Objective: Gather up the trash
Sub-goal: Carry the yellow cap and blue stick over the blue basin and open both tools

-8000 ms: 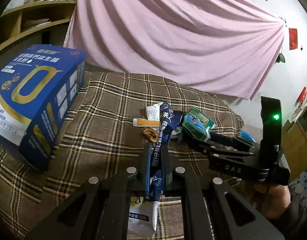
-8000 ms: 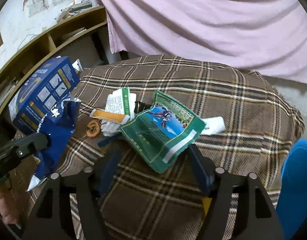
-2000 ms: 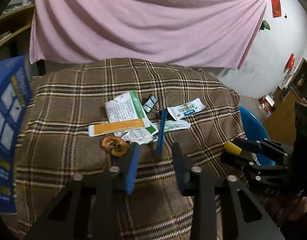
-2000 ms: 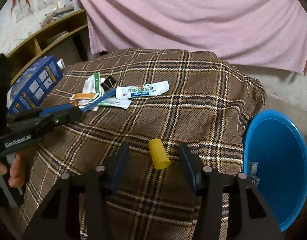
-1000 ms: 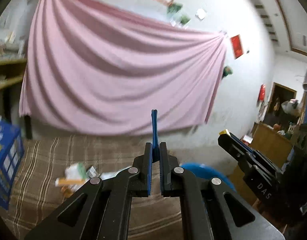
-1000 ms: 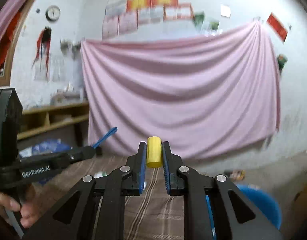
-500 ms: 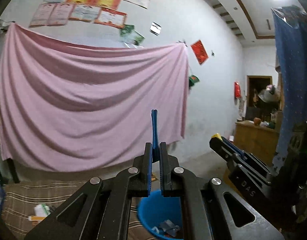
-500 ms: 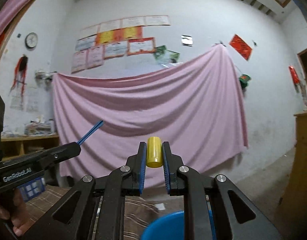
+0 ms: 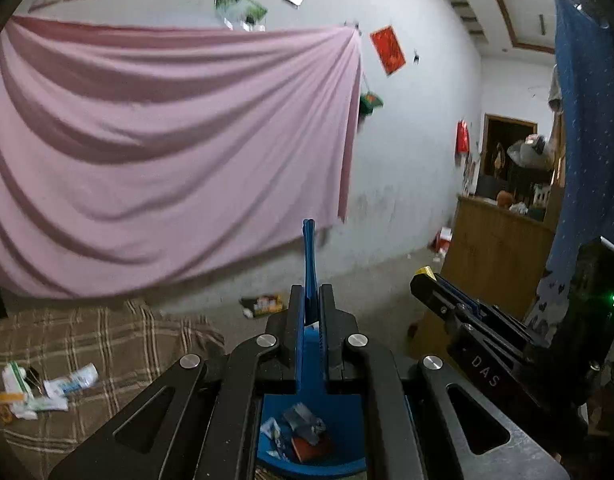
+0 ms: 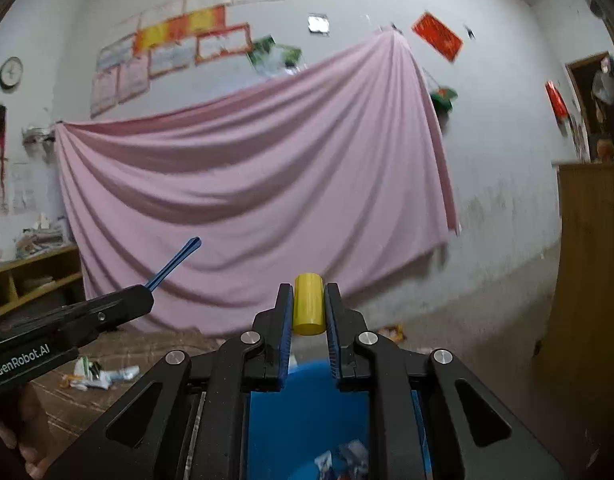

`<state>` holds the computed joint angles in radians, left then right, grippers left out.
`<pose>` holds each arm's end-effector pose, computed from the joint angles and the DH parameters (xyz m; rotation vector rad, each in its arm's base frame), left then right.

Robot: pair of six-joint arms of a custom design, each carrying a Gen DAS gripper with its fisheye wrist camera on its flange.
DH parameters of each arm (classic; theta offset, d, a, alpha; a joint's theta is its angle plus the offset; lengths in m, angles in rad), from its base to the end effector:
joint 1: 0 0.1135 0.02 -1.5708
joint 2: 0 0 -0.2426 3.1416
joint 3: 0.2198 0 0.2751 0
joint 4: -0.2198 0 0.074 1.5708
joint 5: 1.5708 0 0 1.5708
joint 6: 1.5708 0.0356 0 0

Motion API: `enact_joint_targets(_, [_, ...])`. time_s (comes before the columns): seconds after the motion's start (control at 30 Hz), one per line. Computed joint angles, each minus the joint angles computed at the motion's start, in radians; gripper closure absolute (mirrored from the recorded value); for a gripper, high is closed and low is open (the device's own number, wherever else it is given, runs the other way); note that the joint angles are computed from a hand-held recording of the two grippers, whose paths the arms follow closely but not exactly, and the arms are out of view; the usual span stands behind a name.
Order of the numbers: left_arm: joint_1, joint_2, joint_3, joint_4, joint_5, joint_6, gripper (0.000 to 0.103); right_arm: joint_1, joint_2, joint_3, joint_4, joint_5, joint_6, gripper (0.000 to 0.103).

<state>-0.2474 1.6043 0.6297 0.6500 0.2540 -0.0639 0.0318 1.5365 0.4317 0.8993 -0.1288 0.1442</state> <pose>0.3190 -0.0898 0.1329 0.3481 1.8780 -0.4518 0.2926 0.0139 0.1207 0.0068 1.7809 0.2413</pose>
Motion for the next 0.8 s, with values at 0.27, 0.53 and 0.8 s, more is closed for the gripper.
enact_joint_targets(0.27, [-0.013,0.121,0.131,-0.149,-0.011,-0.046,0.099,-0.026,0.066,0.041,-0.057,-0.03,0.013,0.089])
enact_joint_targets(0.53, [-0.013,0.169,0.227,-0.273,-0.014,-0.087,0.099,-0.032,0.122,0.099,-0.169,-0.061,0.018,0.088])
enact_joint_targets(0.8, [0.016,0.095,0.156,-0.289,-0.025,-0.1,0.097,-0.033,0.122,0.118,-0.216,-0.068,0.029,0.064])
